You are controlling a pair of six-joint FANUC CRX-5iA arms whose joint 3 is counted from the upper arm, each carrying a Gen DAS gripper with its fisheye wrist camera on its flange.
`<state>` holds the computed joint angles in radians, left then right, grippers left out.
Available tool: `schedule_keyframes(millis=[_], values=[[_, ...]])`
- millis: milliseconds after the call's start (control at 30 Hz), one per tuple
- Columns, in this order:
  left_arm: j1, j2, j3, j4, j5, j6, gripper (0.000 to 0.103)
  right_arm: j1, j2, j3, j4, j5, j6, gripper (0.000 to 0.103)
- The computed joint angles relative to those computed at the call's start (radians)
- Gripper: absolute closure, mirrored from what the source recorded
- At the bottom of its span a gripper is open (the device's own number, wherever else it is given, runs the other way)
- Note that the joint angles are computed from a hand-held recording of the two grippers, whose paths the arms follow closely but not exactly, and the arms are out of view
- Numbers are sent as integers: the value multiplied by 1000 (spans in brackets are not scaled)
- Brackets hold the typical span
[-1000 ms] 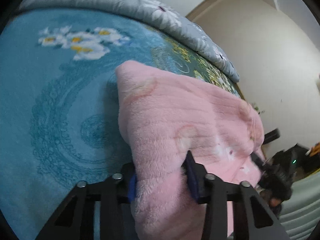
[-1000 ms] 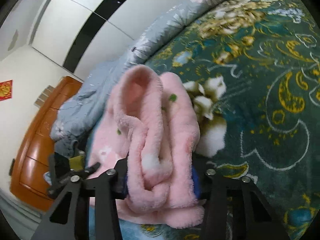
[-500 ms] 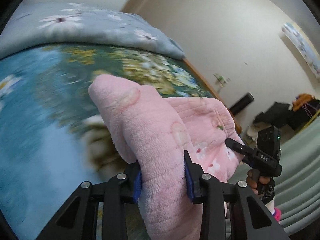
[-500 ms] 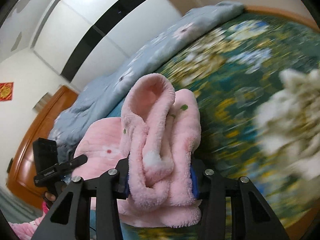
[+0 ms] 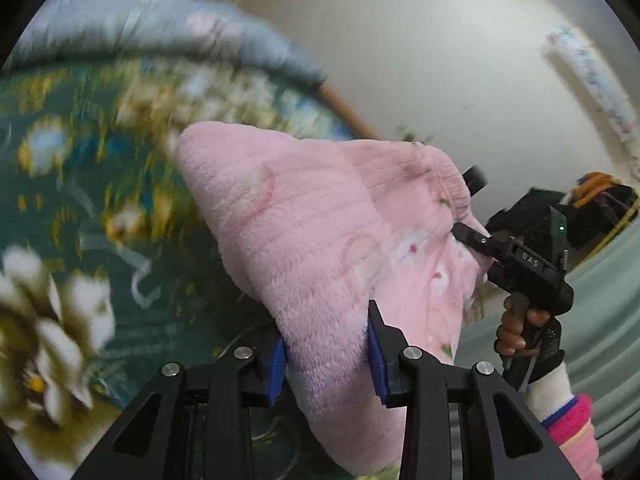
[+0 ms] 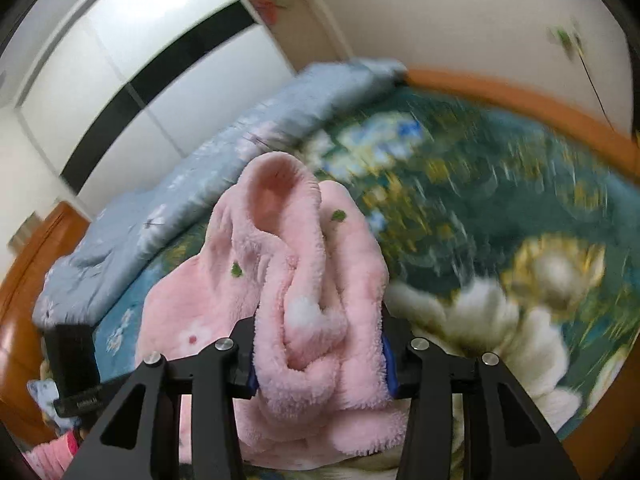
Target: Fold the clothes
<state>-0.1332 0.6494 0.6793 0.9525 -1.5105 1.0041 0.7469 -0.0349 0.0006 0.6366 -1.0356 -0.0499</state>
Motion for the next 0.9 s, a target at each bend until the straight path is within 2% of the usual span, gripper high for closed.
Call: schedule_keyframes(millis=[100, 200, 300, 400, 467, 533, 667, 733, 900], values=[[3, 34, 28, -36, -25, 36, 63, -14, -25, -85, -10, 42, -94, 56], [5, 29, 44, -58, -27, 11, 62, -23, -48, -147, 11, 84, -168, 53], [12, 31, 78, -72, -37, -1, 62, -15, -14, -88, -10, 12, -146, 51], [15, 28, 93, -80, -55, -6, 62, -3, -4, -53, -3, -18, -116, 51], [16, 29, 95, -85, -59, 2, 64, -1, 8, -25, -10, -46, -92, 54], [20, 36, 92, -42, -68, 6, 66, -1, 21, 3, -5, -70, -74, 58], [17, 8, 73, -47, -78, -58, 66, 3, 47, 52, 48, -125, -58, 59], [16, 4, 72, -71, -78, -67, 66, -5, 63, 74, 19, -161, -33, 59], [28, 37, 133, -99, -119, -27, 63, 0, 18, -21, -13, -113, -135, 54]])
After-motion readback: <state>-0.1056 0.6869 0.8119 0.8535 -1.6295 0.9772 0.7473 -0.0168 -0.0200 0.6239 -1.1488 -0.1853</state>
